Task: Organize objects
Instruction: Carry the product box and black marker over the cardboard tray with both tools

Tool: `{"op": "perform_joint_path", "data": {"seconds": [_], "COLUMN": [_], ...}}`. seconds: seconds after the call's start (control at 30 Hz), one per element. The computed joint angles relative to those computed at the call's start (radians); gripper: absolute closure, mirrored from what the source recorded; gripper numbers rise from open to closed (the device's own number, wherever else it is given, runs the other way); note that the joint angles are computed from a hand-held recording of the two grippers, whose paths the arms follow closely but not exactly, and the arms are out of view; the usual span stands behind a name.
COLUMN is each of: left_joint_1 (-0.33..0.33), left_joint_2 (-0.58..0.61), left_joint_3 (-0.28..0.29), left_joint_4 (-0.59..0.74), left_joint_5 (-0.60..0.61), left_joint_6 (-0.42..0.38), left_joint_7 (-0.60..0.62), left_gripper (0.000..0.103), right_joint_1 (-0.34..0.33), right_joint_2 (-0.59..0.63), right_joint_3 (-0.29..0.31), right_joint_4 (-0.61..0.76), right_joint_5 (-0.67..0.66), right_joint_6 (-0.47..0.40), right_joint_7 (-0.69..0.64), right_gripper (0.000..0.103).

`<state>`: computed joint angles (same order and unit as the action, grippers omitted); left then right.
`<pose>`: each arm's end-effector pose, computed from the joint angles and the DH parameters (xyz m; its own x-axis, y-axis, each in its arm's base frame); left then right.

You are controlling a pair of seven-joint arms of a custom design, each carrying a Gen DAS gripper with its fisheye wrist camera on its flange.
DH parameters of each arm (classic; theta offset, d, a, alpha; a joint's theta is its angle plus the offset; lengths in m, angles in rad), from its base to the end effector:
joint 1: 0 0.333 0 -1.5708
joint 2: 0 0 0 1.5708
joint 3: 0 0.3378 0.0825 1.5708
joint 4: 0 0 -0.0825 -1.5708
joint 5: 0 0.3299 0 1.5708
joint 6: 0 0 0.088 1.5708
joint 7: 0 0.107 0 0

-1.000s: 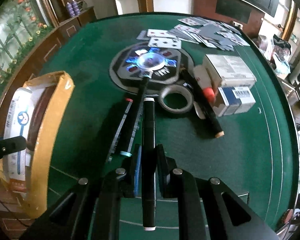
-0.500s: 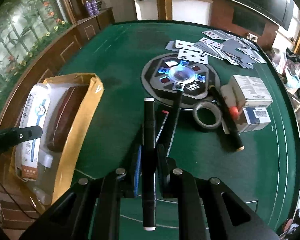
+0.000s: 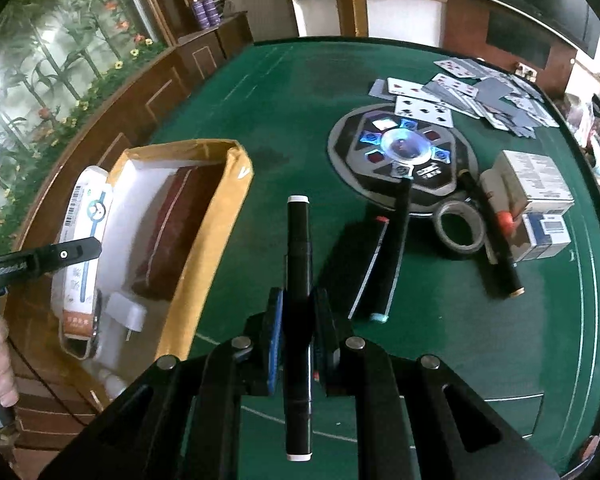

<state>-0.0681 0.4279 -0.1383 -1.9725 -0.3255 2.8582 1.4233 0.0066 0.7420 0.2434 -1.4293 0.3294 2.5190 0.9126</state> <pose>0.6148 -0.1014 0.3606 0.1832 -0.9277 0.3254 -0.8886 -0.2979 -0.3488 0.7149 0.1303 0.3470 0.5752 -0.8009 -0.1664 -0.7598 -0.4477 -0.4715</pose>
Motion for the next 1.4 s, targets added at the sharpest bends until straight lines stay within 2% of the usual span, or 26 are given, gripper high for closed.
{"op": "perform_joint_path", "data": {"seconds": [0.13, 0.33, 0.63, 0.83, 1.23, 1.4], "left_joint_1": [0.003, 0.005, 0.017, 0.023, 0.016, 0.011], "left_joint_2": [-0.010, -0.025, -0.042, -0.038, -0.033, -0.022], "left_joint_3": [0.005, 0.010, 0.007, -0.001, 0.006, 0.013], "left_joint_4": [-0.023, -0.054, -0.096, -0.110, -0.124, -0.118], "left_joint_5": [-0.003, -0.002, -0.013, -0.027, -0.027, -0.014], "left_joint_6": [0.008, 0.012, 0.017, 0.013, 0.011, 0.007], "left_joint_7": [-0.003, -0.006, -0.003, 0.005, 0.001, -0.009], "left_gripper": [0.088, 0.088, 0.088, 0.088, 0.088, 0.088], "right_joint_1": [-0.008, -0.018, -0.001, 0.018, 0.043, 0.049], "right_joint_2": [-0.007, -0.007, -0.028, -0.012, 0.038, 0.049], "right_joint_3": [0.015, 0.027, 0.026, 0.019, 0.010, 0.013], "right_joint_4": [-0.009, 0.009, -0.009, 0.027, 0.105, 0.115], "right_joint_5": [0.019, 0.081, 0.160, 0.196, 0.236, 0.252], "right_joint_6": [-0.027, -0.140, -0.229, -0.305, -0.410, -0.399], "right_joint_7": [-0.009, -0.005, -0.034, -0.014, 0.065, 0.080], "right_gripper": [0.090, 0.090, 0.090, 0.090, 0.090, 0.090]}}
